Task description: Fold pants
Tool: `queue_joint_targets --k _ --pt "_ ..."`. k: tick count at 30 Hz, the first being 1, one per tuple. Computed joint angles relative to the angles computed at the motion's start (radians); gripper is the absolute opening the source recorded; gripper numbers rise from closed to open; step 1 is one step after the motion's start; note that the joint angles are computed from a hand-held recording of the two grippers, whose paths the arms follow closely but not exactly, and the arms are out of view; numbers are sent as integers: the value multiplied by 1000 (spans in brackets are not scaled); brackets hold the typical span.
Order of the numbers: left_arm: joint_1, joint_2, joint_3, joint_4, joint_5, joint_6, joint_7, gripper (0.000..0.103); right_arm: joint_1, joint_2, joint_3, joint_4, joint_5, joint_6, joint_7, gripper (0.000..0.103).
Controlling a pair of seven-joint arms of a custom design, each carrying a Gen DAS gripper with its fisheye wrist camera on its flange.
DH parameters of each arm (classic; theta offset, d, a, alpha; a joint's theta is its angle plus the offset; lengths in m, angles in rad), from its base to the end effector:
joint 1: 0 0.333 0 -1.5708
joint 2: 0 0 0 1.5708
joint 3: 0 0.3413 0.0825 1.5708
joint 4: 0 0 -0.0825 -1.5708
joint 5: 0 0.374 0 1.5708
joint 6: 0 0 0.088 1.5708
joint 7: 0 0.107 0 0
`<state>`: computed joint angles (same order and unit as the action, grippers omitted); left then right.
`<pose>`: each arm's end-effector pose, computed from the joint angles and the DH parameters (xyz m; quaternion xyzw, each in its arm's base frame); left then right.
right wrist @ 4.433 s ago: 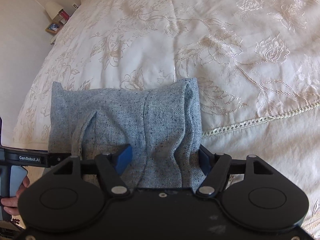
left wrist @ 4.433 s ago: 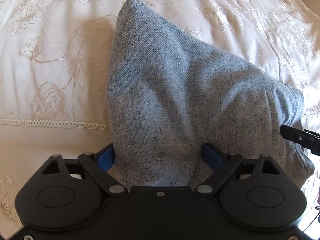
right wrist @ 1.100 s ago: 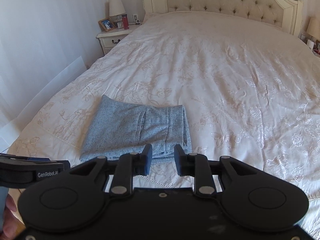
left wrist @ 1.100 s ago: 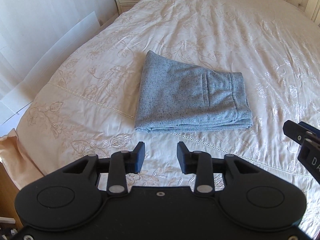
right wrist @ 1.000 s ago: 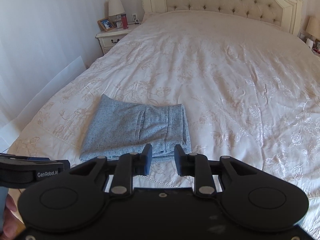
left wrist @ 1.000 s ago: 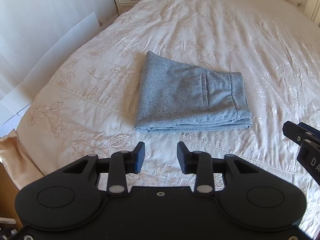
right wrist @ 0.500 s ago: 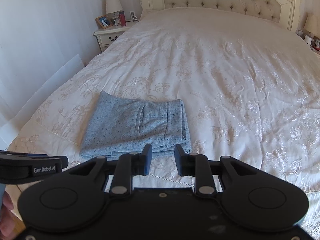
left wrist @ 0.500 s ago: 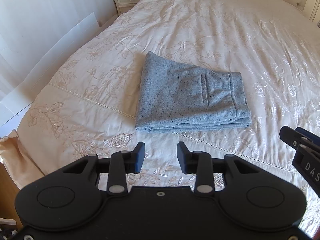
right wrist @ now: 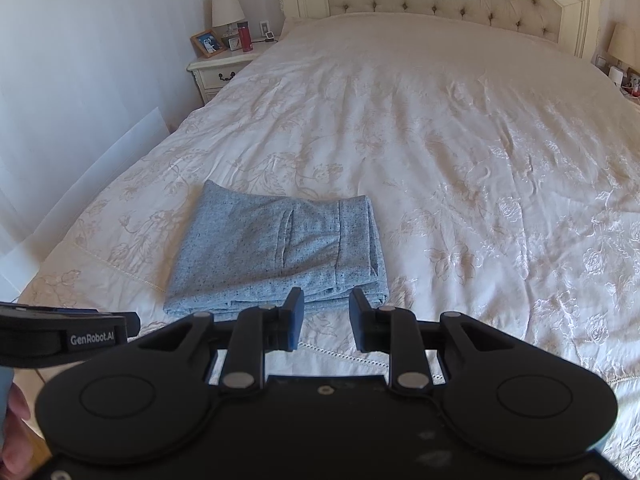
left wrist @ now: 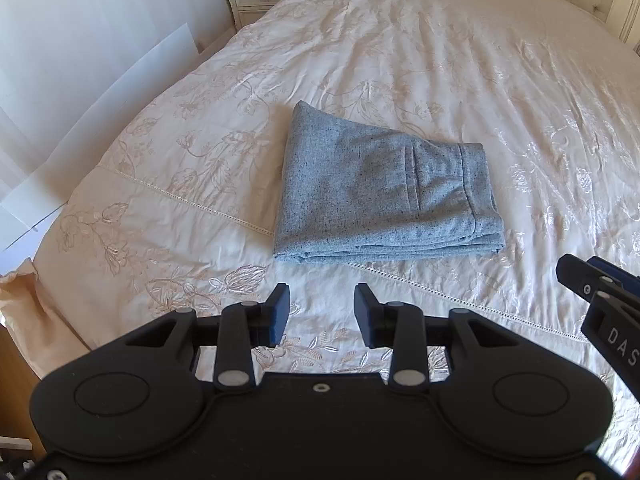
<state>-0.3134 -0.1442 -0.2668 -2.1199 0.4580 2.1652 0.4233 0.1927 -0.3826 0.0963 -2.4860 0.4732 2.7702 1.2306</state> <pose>0.4395 -0.2743 0.5243 -0.7941 0.5607 -0.1041 0.2099 0.4323 0.1121 0.5277 -0.7408 0.5747 -0.1404 0.3183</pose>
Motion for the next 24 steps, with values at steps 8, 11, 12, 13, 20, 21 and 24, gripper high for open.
queue_joint_targets --k 8,11,12,13,20,21,24 --pt "2 6 1 5 -1 0 4 46 2 0 0 0 -1 -1 -4 27" --pt "2 7 1 5 -4 0 8 46 4 3 0 2 -1 -3 -5 27" --pt "2 8 1 6 -5 0 9 46 3 3 1 2 -2 -4 -4 27" --pt "2 9 2 6 -5 -1 11 46 3 4 1 3 -3 -5 -4 27" --pt "4 13 2 9 -5 -4 9 51 4 7 0 5 -5 -11 -2 27" --pt "5 13 1 9 -1 -6 7 55 4 9 0 7 -5 -12 -2 27" --pt "4 16 -1 12 9 -12 2 55 2 15 4 9 -10 -11 3 27"
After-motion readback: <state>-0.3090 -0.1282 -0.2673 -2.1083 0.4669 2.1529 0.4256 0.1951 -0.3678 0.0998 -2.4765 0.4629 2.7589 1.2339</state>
